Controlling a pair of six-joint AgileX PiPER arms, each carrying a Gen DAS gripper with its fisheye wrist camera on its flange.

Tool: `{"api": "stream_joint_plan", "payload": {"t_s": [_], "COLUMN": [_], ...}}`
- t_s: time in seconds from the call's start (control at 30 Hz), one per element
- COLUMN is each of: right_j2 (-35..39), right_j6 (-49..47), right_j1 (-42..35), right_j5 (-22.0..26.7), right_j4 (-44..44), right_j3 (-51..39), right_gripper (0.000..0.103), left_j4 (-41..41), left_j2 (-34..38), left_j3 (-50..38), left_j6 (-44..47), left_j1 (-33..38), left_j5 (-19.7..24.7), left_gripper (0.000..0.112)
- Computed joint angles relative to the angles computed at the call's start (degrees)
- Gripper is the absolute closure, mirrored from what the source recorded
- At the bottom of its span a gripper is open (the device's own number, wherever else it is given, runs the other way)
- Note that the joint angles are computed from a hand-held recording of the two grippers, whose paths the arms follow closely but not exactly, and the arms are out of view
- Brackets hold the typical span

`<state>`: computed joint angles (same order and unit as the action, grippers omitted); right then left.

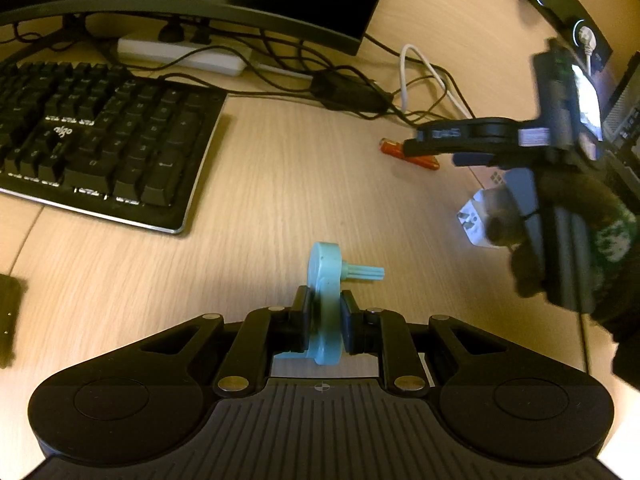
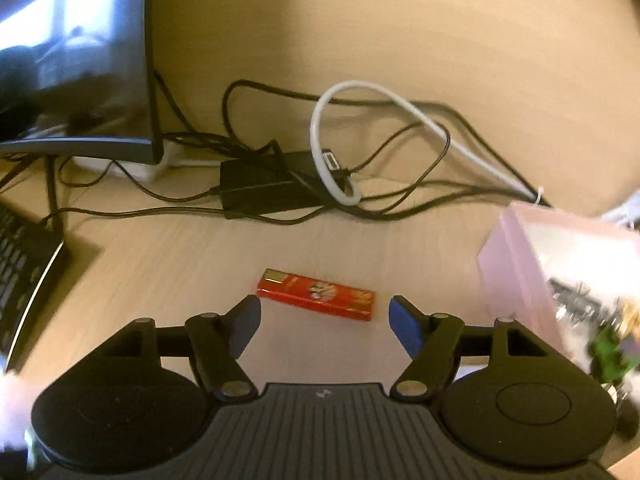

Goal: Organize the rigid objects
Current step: 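Grasp the red lighter with the right gripper while the left holds the crank, then carry crank and lighter into the pink box and open both grippers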

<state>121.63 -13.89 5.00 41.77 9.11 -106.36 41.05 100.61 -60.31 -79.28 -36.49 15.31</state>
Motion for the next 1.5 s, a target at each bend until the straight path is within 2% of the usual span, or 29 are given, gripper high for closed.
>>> {"api": "stream_joint_plan", "payload": {"t_s": [0.17, 0.27, 0.4, 0.6, 0.67, 0.73, 0.83, 0.93, 1.0, 1.03, 1.07, 1.13, 1.3, 1.5], "right_j2": [1.78, 1.57, 1.92, 3.51, 3.24, 2.88, 3.29, 5.74, 6.42, 6.45, 5.97, 5.12, -3.09, -17.67], "right_j6": [8.05, 9.63, 16.71, 17.89, 20.31, 21.85, 20.14, 16.14, 14.02, 13.96, 13.68, 9.43, 0.19, -20.93], "right_j1": [4.13, 5.21, 7.09, 6.09, 6.01, 5.78, 4.51, 2.2, 1.5, 1.51, 1.41, 0.12, -1.51, -5.83], "right_j5": [-5.15, -7.35, -9.44, -7.3, -8.89, -10.58, -10.75, -6.73, -5.11, -4.84, -5.16, -3.54, -6.34, -6.99], "right_j4": [-7.68, -10.55, -20.83, -19.64, -20.83, -21.34, -16.8, -7.6, -5.42, -5.68, -5.4, 0.49, 8.48, 18.83], "right_j3": [0.21, 0.99, 2.22, 1.02, 2.39, 3.96, 3.58, -1.14, -2.88, -3.1, -2.51, -2.53, 4.87, 18.28], "right_gripper": [0.031, 0.031, 0.031, 0.028, 0.019, 0.016, 0.015, 0.011, 0.011, 0.014, 0.022, 0.022, 0.022, 0.022], "left_j4": [3.3, 6.06, 10.38, 10.74, 11.1, 11.29, 10.09, 9.55, 9.26, 8.78, 7.77, 6.0, 6.9, 3.82], "left_j2": [-0.2, -0.41, -0.79, -1.23, -1.18, -1.18, -1.2, -1.12, -0.94, -0.8, -0.7, -0.53, 0.22, 1.51], "left_j3": [0.75, 1.44, 2.53, 3.32, 3.3, 3.33, 3.38, 3.13, 2.62, 2.19, 1.82, 1.18, -0.55, -3.54], "left_j6": [-3.26, -5.87, -10.33, -9.98, -10.46, -10.6, -9.09, -8.37, -8.77, -8.97, -8.24, -6.13, -5.21, -3.64], "left_j1": [-0.07, -0.09, -0.27, 0.42, 0.33, 0.32, 0.62, 0.51, 0.08, -0.24, -0.29, -0.39, -2.25, -3.33], "left_j5": [-0.71, -1.33, -2.19, -3.34, -3.24, -3.21, -3.48, -3.07, -2.06, -1.28, -0.85, 0.02, 3.57, 7.63], "left_gripper": [0.093, 0.093, 0.093, 0.092, 0.092, 0.092, 0.092, 0.092, 0.092, 0.093, 0.093, 0.093, 0.093, 0.094]}}
